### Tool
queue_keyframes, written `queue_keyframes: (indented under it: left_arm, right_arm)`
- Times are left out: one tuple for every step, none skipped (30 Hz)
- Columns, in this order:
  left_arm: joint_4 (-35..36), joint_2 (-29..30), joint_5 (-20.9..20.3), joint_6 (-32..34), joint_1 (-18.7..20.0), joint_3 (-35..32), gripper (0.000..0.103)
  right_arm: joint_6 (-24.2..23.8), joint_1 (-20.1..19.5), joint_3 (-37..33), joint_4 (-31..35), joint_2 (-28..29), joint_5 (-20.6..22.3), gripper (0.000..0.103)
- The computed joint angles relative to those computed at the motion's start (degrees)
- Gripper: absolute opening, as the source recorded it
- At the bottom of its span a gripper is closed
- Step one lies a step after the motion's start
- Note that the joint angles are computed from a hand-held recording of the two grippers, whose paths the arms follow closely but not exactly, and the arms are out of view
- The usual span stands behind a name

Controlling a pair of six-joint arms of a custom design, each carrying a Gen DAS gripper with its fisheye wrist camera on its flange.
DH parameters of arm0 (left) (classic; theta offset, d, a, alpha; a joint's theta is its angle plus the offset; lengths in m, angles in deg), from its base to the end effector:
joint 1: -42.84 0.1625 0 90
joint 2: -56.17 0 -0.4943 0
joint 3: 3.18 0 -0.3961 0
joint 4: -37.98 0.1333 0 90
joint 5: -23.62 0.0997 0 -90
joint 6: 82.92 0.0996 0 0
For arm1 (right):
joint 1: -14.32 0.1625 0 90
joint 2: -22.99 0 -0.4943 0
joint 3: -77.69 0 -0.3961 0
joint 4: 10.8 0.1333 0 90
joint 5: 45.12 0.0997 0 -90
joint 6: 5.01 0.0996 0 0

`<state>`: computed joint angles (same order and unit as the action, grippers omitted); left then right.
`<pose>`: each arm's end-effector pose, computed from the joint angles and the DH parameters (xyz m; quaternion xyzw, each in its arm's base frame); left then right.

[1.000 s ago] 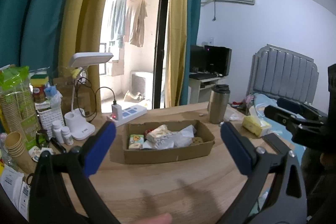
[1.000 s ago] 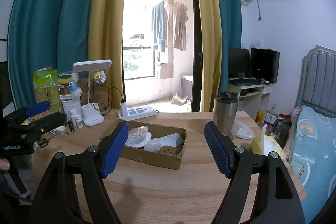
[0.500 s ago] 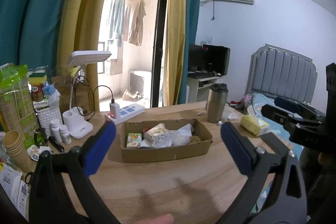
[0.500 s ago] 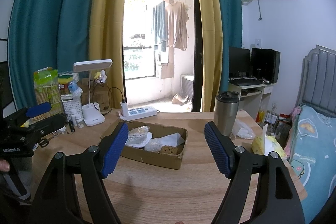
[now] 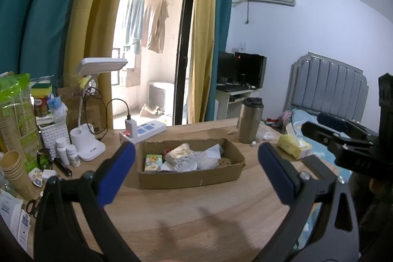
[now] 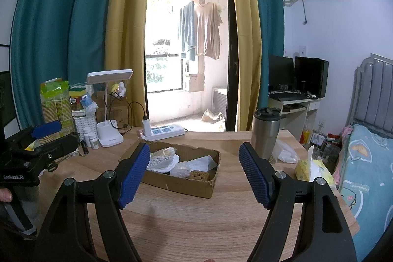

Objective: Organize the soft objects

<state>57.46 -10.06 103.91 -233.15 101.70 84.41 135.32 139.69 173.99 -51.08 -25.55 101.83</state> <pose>-0.1700 -0.5717 0.3310 0.4289 0.7989 -0.4154 0.0720 0.4079 -0.4885 0.1338 0.1531 -0.7156 0.5658 0.3799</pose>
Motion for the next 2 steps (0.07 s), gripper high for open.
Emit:
queue_keyframes:
  left_arm:
    - [0.17, 0.04, 0.27, 0.20, -0.03, 0.03, 0.101]
    - [0.26, 0.18, 0.49, 0.19, -0.02, 0.01, 0.101]
  right_arm:
    - [-0.08, 0.04, -0.01, -0.06, 0.02, 0.09, 0.078]
    - [0.09, 0.00, -0.05, 0.22, 0.04, 0.00, 0.078]
